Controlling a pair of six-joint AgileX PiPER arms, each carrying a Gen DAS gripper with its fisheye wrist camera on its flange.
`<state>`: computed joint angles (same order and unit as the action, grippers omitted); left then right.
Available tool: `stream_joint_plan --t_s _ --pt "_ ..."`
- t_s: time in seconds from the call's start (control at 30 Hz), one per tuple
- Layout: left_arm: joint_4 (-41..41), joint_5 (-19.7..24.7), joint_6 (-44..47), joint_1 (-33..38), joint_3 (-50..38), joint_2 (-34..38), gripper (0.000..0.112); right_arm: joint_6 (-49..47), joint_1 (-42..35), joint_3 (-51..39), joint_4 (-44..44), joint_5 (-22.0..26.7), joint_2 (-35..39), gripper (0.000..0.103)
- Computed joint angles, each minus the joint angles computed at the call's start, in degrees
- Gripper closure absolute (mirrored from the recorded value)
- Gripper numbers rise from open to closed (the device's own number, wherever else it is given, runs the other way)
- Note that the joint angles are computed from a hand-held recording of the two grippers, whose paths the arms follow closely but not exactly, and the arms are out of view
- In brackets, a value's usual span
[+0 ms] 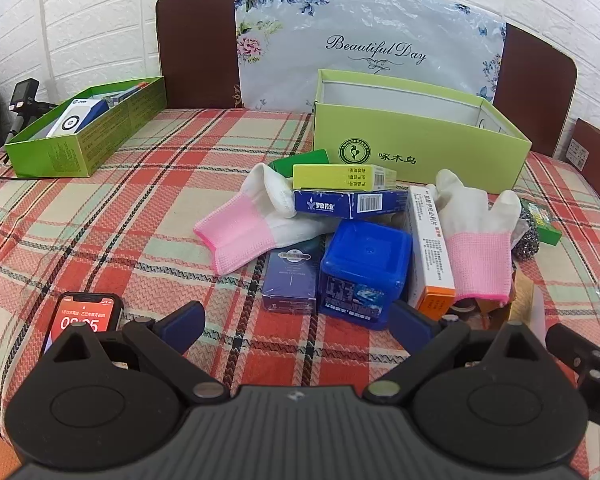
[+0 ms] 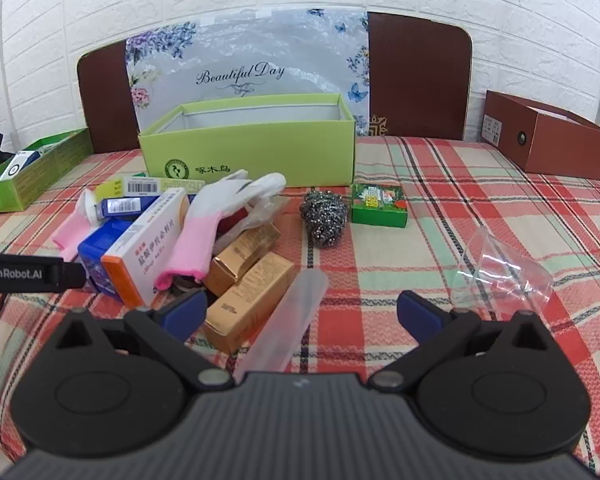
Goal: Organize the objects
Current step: 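Grasp the blue square container with the left gripper while the right grasps a tan box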
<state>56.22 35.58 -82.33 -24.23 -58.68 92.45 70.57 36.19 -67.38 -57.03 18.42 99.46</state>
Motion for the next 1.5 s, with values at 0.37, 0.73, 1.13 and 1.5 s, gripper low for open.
stream_joint_plan --t_s 0.37,0.73,1.13,1.5 --pt "-2.97 -3.54 4.58 3.31 -0.81 1.32 0.012 -14.2 -0.19 -3.72 13.44 -1.33 3.65 0.0" --pt "-8.79 -9.76 13.45 5.52 -5.11 5.41 0.014 -15.18 3.14 -10.42 10.36 1.53 10.02 0.014" --pt "-9.42 -15.96 17.38 7.33 -9.59 11.17 0.051 -20.89 1.24 -7.56 14.69 1.31 7.69 0.063" --pt "-5.88 -19.43 14.74 5.83 4.11 0.61 0.052 -32.26 -0.32 -5.39 23.7 -2.21 5.77 0.07"
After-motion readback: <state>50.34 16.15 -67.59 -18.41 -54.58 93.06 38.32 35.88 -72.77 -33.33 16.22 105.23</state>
